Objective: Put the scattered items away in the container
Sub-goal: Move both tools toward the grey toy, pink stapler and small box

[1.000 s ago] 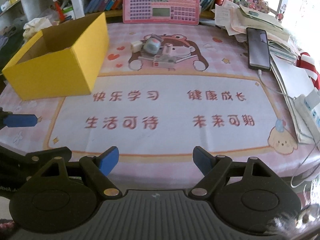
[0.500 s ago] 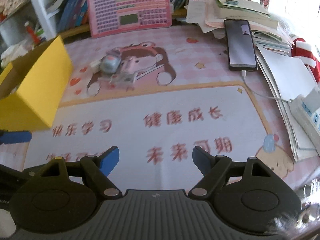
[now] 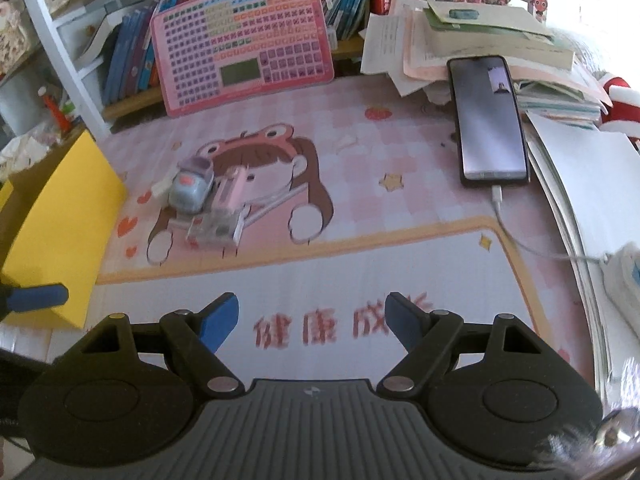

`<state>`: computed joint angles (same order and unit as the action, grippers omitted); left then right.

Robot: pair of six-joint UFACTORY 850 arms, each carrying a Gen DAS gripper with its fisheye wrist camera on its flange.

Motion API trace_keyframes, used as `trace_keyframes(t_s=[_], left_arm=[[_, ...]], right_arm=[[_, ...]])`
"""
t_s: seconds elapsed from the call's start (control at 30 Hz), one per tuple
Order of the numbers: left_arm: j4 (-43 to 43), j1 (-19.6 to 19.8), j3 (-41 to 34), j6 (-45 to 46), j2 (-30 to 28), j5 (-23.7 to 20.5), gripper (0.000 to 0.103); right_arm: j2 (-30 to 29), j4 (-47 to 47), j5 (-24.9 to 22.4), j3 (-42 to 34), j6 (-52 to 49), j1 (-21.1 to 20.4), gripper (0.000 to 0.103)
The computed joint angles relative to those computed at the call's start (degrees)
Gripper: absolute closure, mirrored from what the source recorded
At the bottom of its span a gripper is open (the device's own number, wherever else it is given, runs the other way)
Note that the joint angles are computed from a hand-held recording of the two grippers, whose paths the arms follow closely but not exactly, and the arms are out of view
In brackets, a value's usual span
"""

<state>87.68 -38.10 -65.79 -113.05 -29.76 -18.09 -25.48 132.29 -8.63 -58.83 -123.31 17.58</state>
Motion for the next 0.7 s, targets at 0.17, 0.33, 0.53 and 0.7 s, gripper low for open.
trace_keyframes(t_s=[0.17, 0.33, 0.53, 0.7], left_arm=[[-4.5, 0.5, -2.6, 3.9, -1.4, 0.1, 0.004], [-10.9, 1.0, -7.1, 10.4, -5.3, -2.1, 0.006], [-18.3, 1.6, -14.4, 16.8, -11.2, -4.2, 0.011], [-17.9, 1.7, -19.2, 15.1, -15.2, -6.1, 0.011]], right_arm=[[-2.7, -8.2, -1.5, -3.5, 7.4, -1.3, 0.023], [-5.6, -18.3, -3.2, -7.7, 16.1, -2.0, 0.023], [-9.6, -32.5, -5.9, -13.7, 26.3, -2.5, 0.024], [-12.1, -38.7, -7.6, -17.4, 32.0, -2.7, 0.034]])
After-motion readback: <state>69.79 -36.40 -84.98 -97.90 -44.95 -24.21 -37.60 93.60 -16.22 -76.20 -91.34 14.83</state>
